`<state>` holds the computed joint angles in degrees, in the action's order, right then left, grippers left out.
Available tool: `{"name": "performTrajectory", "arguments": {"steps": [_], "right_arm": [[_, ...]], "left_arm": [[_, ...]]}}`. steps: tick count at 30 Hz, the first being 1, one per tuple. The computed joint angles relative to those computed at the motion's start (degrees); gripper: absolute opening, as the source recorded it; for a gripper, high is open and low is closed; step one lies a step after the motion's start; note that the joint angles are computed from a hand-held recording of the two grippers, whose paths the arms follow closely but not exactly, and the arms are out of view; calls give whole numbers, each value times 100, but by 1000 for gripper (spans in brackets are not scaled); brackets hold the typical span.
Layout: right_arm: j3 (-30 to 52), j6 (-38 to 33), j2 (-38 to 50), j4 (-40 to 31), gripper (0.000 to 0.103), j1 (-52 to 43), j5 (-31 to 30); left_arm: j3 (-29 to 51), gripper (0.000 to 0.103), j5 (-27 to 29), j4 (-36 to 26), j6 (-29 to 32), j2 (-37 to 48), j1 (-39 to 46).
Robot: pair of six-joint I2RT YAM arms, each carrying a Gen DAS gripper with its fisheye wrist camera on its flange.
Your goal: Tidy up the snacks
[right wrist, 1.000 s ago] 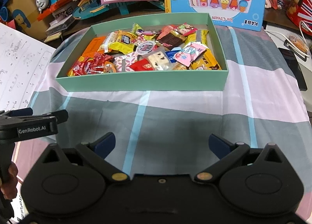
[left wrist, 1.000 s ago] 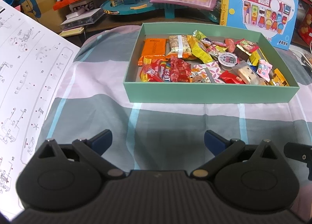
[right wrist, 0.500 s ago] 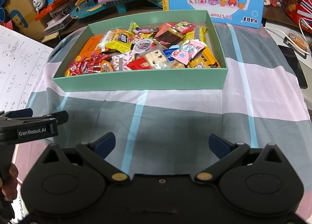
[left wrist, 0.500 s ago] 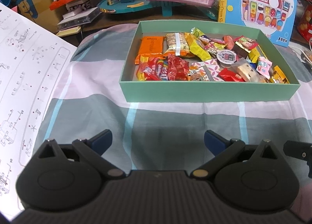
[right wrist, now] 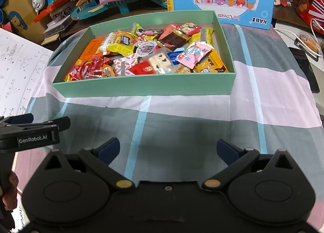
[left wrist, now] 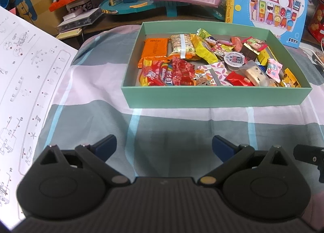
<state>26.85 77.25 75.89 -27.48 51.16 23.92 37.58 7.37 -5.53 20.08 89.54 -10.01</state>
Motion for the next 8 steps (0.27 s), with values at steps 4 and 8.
{"name": "performTrajectory", "arguments": {"steps": [4, 8], "right_arm": [[22, -8, 13, -11, 103, -31, -3], [51, 39, 6, -85, 103, 4, 21]], "left_arm": [[5, 103, -6, 15, 39, 2, -23], [22, 103, -12, -26, 45, -26, -44]]}}
